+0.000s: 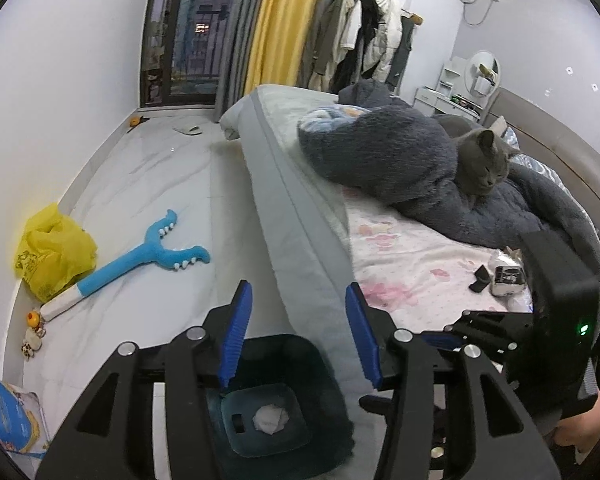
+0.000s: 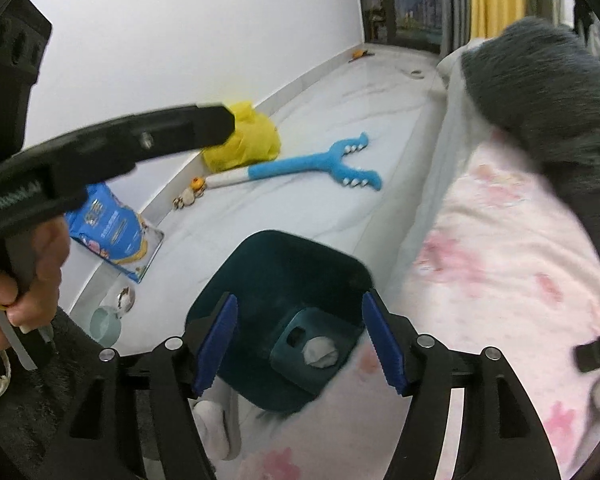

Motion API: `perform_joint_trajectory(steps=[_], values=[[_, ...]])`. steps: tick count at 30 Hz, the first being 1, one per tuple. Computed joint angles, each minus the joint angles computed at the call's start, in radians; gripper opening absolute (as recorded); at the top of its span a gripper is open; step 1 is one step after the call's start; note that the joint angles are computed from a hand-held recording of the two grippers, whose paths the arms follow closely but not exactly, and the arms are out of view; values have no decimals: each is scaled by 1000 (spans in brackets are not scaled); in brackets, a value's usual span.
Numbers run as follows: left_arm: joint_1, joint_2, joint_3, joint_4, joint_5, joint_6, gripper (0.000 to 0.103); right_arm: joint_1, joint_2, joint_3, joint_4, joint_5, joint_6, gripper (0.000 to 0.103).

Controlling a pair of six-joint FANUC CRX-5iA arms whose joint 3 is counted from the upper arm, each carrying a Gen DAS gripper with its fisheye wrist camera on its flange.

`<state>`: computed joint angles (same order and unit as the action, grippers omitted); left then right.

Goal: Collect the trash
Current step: 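Move both grippers back over the bed toward the remaining trash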

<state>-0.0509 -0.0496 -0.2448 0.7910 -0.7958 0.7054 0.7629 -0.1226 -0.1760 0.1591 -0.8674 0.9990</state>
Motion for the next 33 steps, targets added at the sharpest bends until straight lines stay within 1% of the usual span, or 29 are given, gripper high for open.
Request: perform_joint_trajectory(steps=[5, 7, 10, 15, 20, 27, 33], values=[[-47, 11, 9, -1, -2, 1, 57, -7, -58, -55, 61, 3, -48, 67], [-64, 14, 12, 0, -4, 1, 60, -8, -80, -75, 79, 3, -67, 68], [-90, 20, 18, 1, -4, 1, 62, -17, -117, -113, 118, 3, -100, 73], [-129, 32, 30, -14, -7, 13, 65, -26, -167, -155, 168, -7, -149, 74], [-161, 42, 40, -27, -10, 29, 67, -35, -226, -205, 223, -21, -198, 78], [-207, 70, 69, -52, -24, 33, 72, -116, -287, -236, 230, -24, -168, 82], [-249, 105, 108, -98, -38, 22, 73, -162, -330, -252, 223, -40, -144, 89]])
